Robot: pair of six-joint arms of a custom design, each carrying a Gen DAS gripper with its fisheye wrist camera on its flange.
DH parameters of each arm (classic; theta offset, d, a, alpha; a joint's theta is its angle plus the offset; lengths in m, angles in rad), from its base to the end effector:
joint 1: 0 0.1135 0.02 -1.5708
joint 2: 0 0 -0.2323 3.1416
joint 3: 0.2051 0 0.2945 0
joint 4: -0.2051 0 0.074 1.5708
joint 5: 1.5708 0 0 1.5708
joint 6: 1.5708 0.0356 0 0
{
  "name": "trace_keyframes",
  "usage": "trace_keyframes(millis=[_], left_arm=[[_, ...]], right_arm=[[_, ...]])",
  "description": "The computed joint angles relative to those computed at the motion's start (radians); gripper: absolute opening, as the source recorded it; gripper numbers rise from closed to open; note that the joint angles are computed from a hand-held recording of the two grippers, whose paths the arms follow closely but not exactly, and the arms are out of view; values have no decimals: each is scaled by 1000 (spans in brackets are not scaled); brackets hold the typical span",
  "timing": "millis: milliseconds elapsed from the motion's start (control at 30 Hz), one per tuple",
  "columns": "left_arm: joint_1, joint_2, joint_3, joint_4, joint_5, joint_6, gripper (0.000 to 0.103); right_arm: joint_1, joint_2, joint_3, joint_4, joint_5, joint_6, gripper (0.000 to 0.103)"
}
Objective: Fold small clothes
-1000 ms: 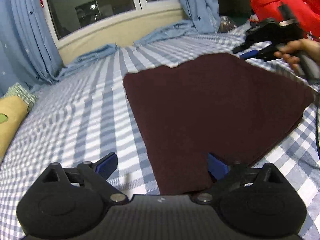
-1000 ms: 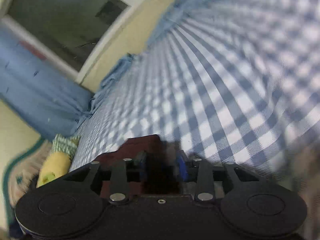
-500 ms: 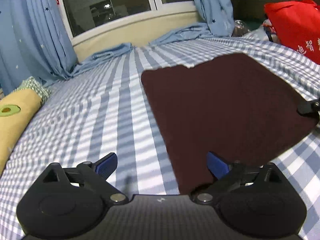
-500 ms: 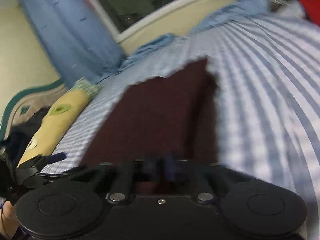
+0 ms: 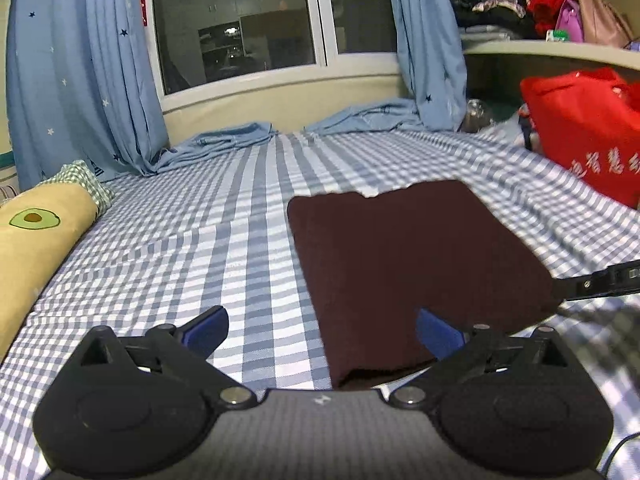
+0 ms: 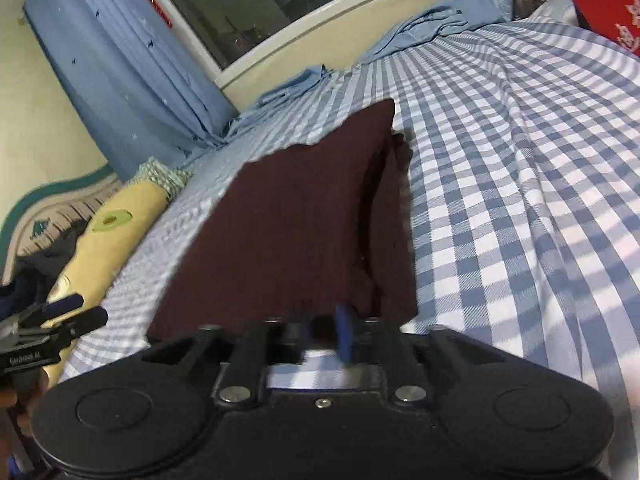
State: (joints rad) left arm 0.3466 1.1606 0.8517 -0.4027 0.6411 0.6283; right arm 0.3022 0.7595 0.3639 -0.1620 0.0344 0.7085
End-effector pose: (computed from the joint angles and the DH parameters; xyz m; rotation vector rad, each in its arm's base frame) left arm 0.2874 0.0812 0.2291 0.6116 2.0362 -0.1655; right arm 0.2235 0.0684 0.1597 0.4601 2.1306 0.5527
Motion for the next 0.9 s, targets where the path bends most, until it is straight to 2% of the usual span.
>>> trace_keyframes(millis=[33,100,167,233,300,400,533,733,900], left_arm=[[9,-16,6,-29,7,7,102],[28,-39,26,-100,29,23,102],[46,-56,47,-167,58,42,102],[66,-79,56,-217,84,47,102],[92,-91,73,-268,114,56,102],[119,-103,83,-317,133,63,102],[134,-88,96,-366,142,81,102],[131,-58,105,-394,141,94,102],[149,-34,132,-459,182,121,102]], right_arm=[[40,-64,-9,-35,47,23,70],[142,-218,-37,-96,163,57,74],[235,-303,-19,-175,247,109,76],[317,-358,-7,-215,333,168,90],[426,-393,24,-280,466,212,101],[588,-354,97,-395,659,278,102],[711,-282,157,-512,769,421,102],[802,-132,222,-669,891,634,102],[796,-78,251,-688,895,671,102]])
